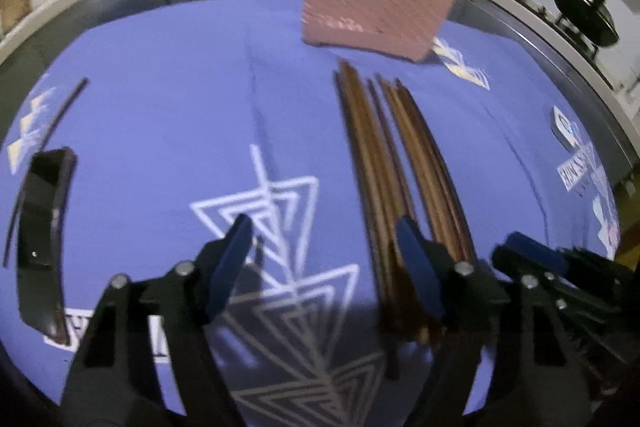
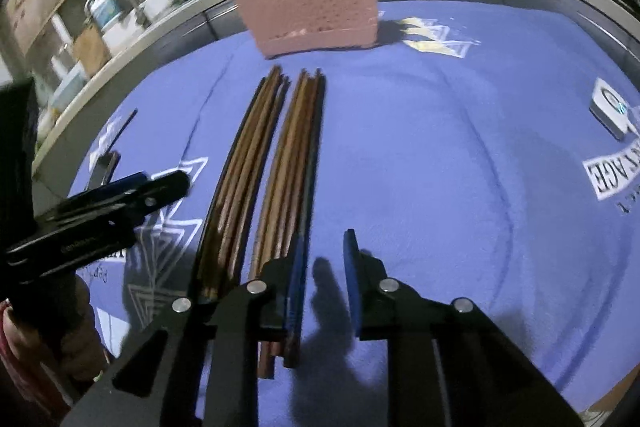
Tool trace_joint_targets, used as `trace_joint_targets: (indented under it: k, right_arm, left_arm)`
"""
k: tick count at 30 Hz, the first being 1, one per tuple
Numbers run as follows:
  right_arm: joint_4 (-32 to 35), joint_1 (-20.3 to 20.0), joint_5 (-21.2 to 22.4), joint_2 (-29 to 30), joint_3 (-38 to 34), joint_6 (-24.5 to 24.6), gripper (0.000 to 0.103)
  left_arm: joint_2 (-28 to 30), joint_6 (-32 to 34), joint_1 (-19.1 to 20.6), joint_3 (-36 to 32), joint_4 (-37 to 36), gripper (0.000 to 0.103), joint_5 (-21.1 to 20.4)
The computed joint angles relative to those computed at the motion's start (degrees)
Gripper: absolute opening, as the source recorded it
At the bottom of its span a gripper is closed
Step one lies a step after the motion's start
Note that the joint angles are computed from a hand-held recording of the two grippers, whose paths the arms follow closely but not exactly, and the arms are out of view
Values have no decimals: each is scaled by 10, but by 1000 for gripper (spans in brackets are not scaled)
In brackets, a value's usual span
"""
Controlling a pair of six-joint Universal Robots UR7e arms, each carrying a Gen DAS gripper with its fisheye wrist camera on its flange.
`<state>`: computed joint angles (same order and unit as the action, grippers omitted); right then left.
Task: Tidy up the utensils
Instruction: 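Lower the right tool and close its fingers on one chopstick, then lift the chopstick with the right tool and drop it into the pink caddy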
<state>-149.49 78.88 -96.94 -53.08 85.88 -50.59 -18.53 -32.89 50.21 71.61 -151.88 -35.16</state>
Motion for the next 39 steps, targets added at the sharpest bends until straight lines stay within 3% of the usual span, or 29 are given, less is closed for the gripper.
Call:
trace_joint_targets:
  k: [2, 5, 10, 17, 31, 35, 39]
  right_arm:
    - [-2, 2, -5, 2, 3, -11, 21]
    - [-19, 5, -20, 7, 9, -29, 21]
    - [-59, 5, -30, 13, 14, -51, 21]
    - [-61, 4, -23, 10, 19, -60, 21]
    - [-93, 13, -38, 15, 34, -95, 21]
    - [-67, 9, -41, 19, 18, -73, 21]
    - [-69, 8, -43, 19, 13, -66, 21]
  left_arm:
    - [6, 1, 3, -12, 15, 55, -14]
    - [15, -4, 6, -26, 36, 51, -19]
    - [28, -6, 5, -44, 57, 50, -4]
    - [16, -22, 4, -28, 53, 50, -3]
    - [40, -19, -2, -59, 112, 47, 48]
    - [34, -12, 0, -50, 100, 31, 52]
    - [19, -13, 4, -34, 90, 27, 36]
